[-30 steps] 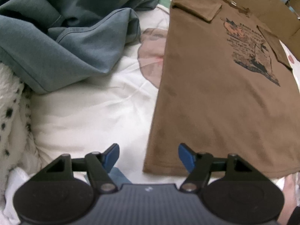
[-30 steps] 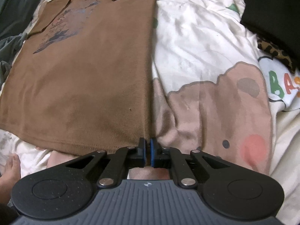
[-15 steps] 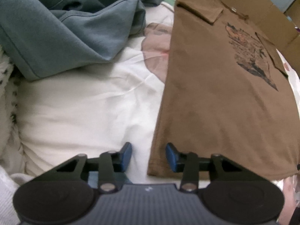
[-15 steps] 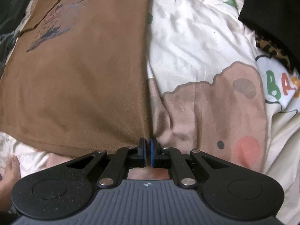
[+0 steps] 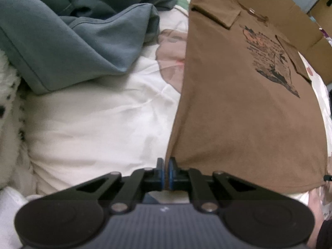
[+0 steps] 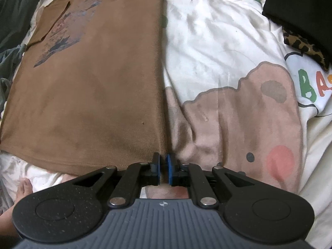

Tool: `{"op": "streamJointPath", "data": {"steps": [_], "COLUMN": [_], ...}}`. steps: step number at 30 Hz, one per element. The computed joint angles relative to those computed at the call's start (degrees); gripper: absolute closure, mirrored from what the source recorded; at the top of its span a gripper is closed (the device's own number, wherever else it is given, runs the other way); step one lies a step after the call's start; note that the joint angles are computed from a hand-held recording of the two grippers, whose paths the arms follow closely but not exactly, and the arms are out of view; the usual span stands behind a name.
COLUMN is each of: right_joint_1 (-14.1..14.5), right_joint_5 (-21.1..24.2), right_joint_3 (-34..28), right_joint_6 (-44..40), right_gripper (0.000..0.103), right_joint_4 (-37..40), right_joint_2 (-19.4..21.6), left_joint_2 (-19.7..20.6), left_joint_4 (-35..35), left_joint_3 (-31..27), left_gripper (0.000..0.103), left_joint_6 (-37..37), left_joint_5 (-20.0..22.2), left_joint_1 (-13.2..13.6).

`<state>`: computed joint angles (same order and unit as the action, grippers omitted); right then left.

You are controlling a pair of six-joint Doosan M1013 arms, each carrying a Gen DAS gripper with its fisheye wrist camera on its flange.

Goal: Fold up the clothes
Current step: 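Pinch the hem with the right gripper while the left gripper pinches the hem beside it, then lift the pinched hem off the duvet with both grippers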

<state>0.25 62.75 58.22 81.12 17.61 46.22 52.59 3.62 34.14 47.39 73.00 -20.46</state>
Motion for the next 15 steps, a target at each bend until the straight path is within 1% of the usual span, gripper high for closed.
{"op": "streamJointPath", "data": {"steps": [5,8,9,12,14,15], "right_joint_1": [-0.11,-0.24,-0.28,-0.04,0.02,0.12], "right_joint_5": [-0.08,0.81,1.21,1.68,1.62,1.93], "right_joint_3": [-0.12,-0.61,-0.64,-0.99,-1.3,-1.59], "right_joint_6": [0.23,0.03,-0.61,-1.05,0.07,0.61], "right_gripper": [0.092,0.085,0.081,0.079,0.084,0.096], "right_joint_4": [1.22,2.38,2.77,2.09,1.57,0.76], "right_joint_2": [0.39,0.75,0.79,1.0,1.17,1.3], "left_joint_2": [0.69,0.78,0.81,1.01,1.07,1.08], "left_joint_4": [0.19,0.23,0.2,0.13,0.12,-0.12], "left_joint_3": [-1.08,-1.19,-1.22,-1.42,-1.6,-1.76], "left_gripper": [0.099,0.099,0.099,0.099,0.099,0.099], "left_joint_6": [0.59,0.64,0.68,1.1,0.77,0.32], "left_joint_5": [1.48,1.89,1.95,2.4,2.69,2.88], "left_joint_1": [0.13,0.21,0.24,0.19,0.14,0.17]}}
